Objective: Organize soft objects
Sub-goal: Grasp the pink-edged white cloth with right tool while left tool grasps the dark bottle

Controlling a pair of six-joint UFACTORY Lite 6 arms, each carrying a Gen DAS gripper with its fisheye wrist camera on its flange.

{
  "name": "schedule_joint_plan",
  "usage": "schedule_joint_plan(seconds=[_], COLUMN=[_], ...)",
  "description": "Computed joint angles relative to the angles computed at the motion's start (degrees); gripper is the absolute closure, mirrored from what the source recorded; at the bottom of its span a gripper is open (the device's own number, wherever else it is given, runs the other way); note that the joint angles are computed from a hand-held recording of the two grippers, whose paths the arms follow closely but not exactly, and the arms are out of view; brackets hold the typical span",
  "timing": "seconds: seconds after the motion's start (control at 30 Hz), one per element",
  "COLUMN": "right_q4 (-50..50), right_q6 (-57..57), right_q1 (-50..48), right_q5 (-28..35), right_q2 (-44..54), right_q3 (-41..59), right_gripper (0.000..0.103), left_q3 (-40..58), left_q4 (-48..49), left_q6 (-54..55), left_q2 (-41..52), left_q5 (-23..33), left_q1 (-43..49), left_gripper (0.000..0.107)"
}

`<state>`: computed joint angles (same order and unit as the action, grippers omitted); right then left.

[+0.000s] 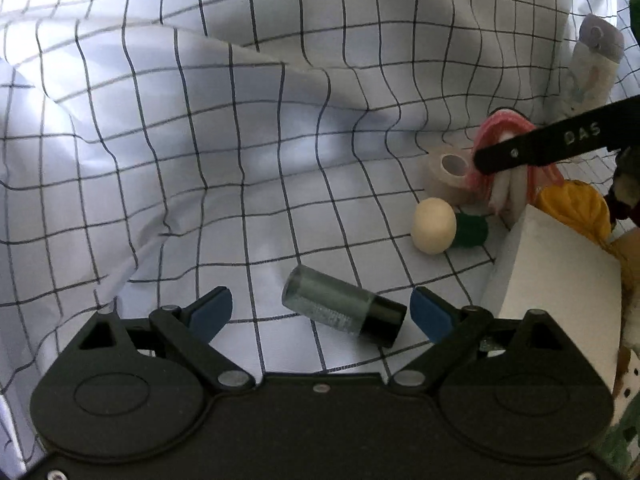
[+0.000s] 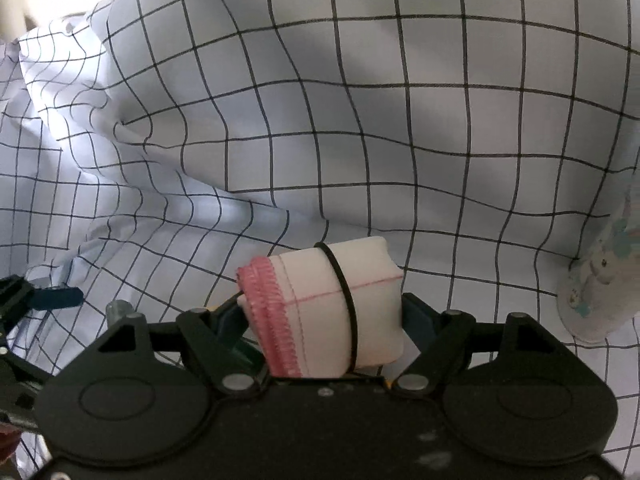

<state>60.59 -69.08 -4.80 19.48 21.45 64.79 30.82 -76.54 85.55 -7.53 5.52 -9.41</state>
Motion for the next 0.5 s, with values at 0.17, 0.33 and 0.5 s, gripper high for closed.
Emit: schedule_joint_plan(seconds=[0.17, 0.33, 0.5], right_q4=[-0.1, -0.6, -0.2], right_q6=[0.3, 0.9, 0.5], right_q1=[-0.2, -0.3, -0.6], right_q5=[0.3, 0.8, 1.3], right_q2=[-0.7, -1.3, -2.2], right_q3=[0.0, -0.1, -0.7], right_gripper=[0.023, 0.023, 0.023], left_q3=[3.0, 3.3, 3.8], left_q4=[5.2, 0.2, -7.6], left_q6=[-2.4, 5.4, 11.5], left_q2=[3.6, 5.6, 8.0], left_q5=[5.2, 7.1, 7.3], left_q1=[2.9, 2.8, 3.3], left_gripper=[0.025, 0.028, 0.026])
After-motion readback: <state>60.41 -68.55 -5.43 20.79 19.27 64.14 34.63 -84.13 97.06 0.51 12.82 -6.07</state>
